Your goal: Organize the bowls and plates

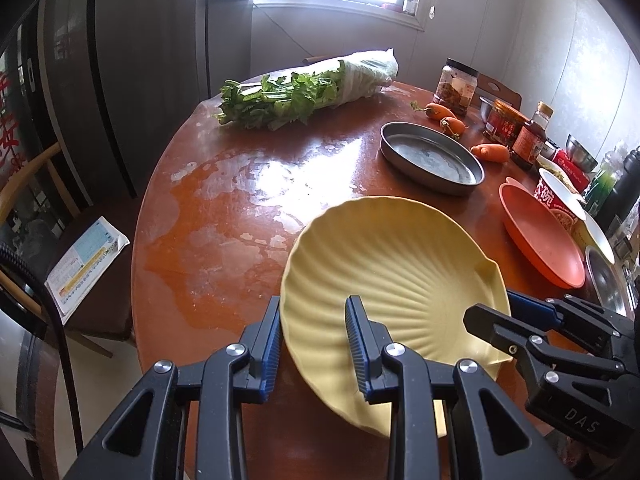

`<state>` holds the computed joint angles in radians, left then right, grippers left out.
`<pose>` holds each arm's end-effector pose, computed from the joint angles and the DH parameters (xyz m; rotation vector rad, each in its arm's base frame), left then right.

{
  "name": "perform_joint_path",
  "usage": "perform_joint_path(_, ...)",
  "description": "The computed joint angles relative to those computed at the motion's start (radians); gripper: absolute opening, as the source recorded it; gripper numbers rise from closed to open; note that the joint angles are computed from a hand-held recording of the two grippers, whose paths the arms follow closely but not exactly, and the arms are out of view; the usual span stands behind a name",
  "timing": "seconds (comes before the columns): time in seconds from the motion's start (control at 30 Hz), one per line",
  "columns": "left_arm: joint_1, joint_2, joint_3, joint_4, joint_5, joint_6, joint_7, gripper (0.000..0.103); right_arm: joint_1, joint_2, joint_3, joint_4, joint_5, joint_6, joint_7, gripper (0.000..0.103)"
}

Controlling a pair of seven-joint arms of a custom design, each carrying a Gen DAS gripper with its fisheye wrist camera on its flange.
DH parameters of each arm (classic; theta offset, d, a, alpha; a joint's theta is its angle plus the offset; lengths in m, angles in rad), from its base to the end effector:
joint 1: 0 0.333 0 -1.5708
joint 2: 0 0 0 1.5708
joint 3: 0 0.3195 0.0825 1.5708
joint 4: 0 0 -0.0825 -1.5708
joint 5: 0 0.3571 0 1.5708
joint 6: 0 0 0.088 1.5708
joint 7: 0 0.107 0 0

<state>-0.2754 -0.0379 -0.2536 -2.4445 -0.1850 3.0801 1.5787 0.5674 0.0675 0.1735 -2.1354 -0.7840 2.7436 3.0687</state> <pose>0.4437 -0.2429 0.4157 -1.5546 2.2447 -0.8686 0.3985 0.4004 0.4469 -1.6545 1.8507 -0.3625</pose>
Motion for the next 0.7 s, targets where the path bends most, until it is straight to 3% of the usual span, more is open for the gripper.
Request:
perform_joint_path(0.3, 0.024, -0.002, -0.009, -0.008, 0.130, 0.011, -0.122, 0.031, -0.003, -0.004, -0.004, -0.009, -0.009, 0.002, 0.018, 0.036)
perform_joint_path(0.47, 0.049, -0.008, -0.015, -0.011, 0.210, 0.019, -0.204, 0.040, -0.008, -0.010, -0.002, -0.017, -0.008, 0.009, 0.025, 0.036)
perform_joint_path(0.7, 0.060, -0.021, -0.019, -0.014, 0.216, 0.022, -0.225, 0.050, -0.008, -0.020, 0.003, -0.020, -0.005, -0.001, 0.029, 0.036)
